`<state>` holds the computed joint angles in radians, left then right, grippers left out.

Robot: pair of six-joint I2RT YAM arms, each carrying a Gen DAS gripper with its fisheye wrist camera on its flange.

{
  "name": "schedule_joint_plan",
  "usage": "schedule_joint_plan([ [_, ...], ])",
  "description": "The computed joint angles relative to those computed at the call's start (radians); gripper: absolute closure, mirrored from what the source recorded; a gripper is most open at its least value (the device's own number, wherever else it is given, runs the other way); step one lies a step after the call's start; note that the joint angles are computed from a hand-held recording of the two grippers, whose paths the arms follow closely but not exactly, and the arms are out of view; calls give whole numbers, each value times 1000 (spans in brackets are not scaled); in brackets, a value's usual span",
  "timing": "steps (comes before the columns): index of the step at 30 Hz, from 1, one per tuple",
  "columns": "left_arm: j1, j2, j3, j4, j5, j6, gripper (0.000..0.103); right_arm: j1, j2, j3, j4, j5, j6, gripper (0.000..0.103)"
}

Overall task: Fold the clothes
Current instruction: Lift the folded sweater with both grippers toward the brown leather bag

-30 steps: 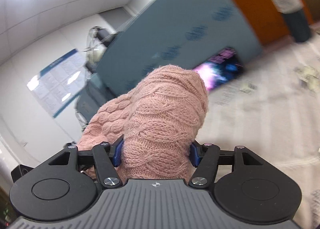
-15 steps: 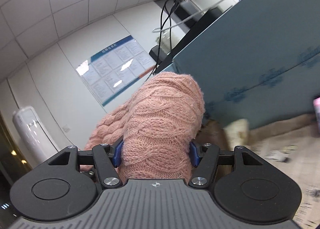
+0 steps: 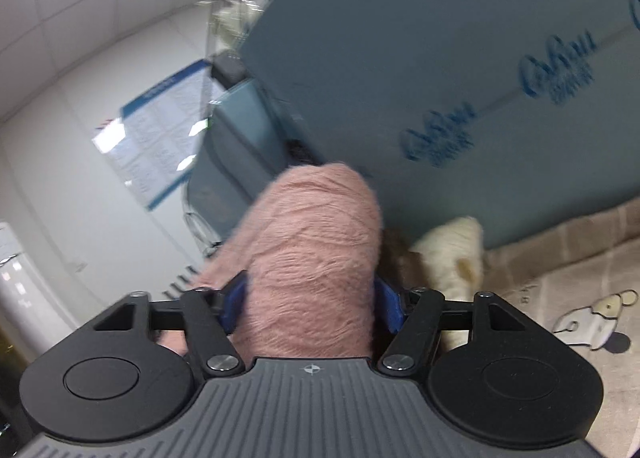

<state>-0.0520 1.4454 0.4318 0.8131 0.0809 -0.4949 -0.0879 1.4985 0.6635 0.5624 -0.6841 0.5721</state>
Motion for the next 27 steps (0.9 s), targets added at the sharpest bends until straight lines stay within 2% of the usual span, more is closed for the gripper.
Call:
schedule_joint_plan([
  [2, -13, 33, 37, -32, -39, 20, 26, 8, 29, 23, -28, 27, -29, 40],
  [6, -18, 98, 108, -97, -61, 48, 22, 20, 77, 56, -69, 66, -32, 40],
  [11, -43, 100, 90, -65, -107, 82, 20, 48, 53, 38, -101, 127, -83, 40],
  [13, -44, 96, 75, -47, -119, 79, 17, 69, 30, 22, -103, 167, -102, 40],
  [14, -46, 93, 68, -38, -127, 79, 11, 83, 13, 10, -100, 193, -115, 39],
  [16, -65, 79, 55, -29, -182, 106, 4, 112, -19, -12, -95, 243, -136, 32],
  [17, -69, 73, 45, -15, -191, 114, 2, 121, -35, -24, -90, 257, -131, 25],
  [19, -69, 60, 25, 11, -190, 129, 1, 139, -68, -40, -88, 287, -132, 11],
  [20, -64, 53, 13, 30, -185, 129, 1, 146, -91, -53, -92, 301, -140, 7],
  [21, -67, 49, -17, 94, -207, 119, 1, 149, -112, -65, -93, 308, -148, 2],
  [23, -75, 48, -73, 226, -256, 103, 1, 145, -144, -84, -94, 301, -160, 0],
  [26, -142, 118, -176, 581, -455, 162, 0, 115, -198, -114, -116, 254, -166, 0],
  [27, -177, 130, -197, 650, -532, 193, 0, 98, -220, -127, -124, 237, -169, 0],
])
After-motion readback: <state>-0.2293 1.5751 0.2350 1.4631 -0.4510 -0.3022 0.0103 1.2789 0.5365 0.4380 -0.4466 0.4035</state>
